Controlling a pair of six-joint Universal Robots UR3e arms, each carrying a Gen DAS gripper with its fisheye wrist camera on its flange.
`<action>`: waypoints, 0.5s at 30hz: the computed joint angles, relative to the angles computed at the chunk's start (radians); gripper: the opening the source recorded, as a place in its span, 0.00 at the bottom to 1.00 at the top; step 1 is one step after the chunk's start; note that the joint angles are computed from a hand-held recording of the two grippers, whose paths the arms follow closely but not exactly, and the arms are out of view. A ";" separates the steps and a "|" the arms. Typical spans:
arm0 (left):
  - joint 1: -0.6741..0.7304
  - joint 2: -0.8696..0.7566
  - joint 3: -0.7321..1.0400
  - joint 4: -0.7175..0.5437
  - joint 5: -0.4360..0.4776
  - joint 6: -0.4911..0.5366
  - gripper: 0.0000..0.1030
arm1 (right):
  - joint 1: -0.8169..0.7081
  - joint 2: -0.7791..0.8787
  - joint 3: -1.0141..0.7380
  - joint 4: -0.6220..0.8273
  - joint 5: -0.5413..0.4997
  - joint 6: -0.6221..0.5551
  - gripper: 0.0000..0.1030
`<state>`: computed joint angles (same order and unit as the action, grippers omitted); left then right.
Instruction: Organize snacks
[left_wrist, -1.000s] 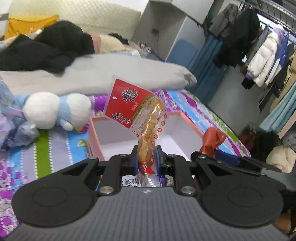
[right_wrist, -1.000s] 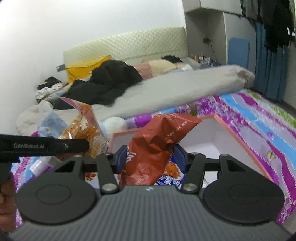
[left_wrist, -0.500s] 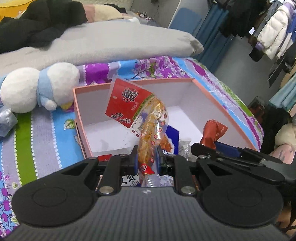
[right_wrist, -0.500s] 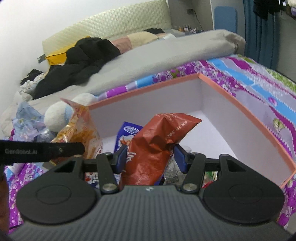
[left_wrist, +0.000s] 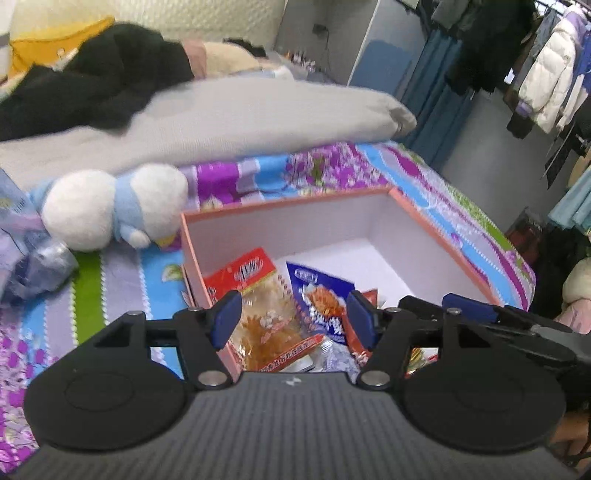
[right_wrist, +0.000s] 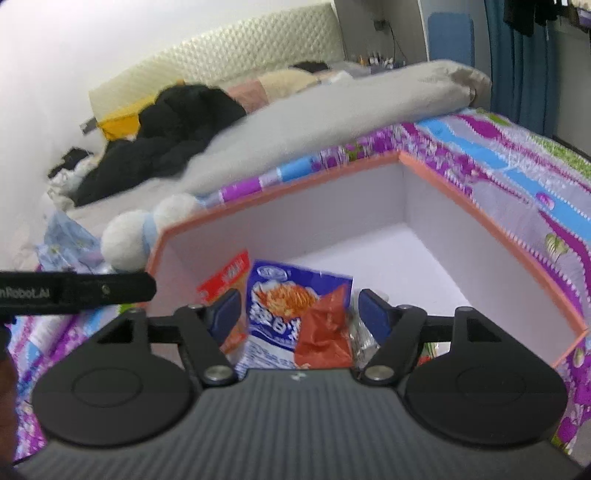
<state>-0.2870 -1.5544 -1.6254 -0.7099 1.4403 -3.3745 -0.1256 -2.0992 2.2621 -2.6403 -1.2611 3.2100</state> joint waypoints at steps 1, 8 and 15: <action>0.001 0.026 0.004 -0.013 0.000 0.001 0.66 | -0.005 -0.027 -0.015 0.027 0.009 -0.002 0.70; 0.001 0.182 0.093 -0.154 -0.011 0.014 0.66 | 0.028 -0.157 -0.193 0.205 -0.013 0.000 0.70; 0.001 0.303 0.217 -0.317 -0.014 0.043 0.66 | 0.109 -0.240 -0.361 0.338 -0.116 0.052 0.70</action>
<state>-0.2860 -1.2509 -1.4081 -1.0268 1.4266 -3.3314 -0.0163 -2.3390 1.9015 -2.3028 -1.3769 3.2616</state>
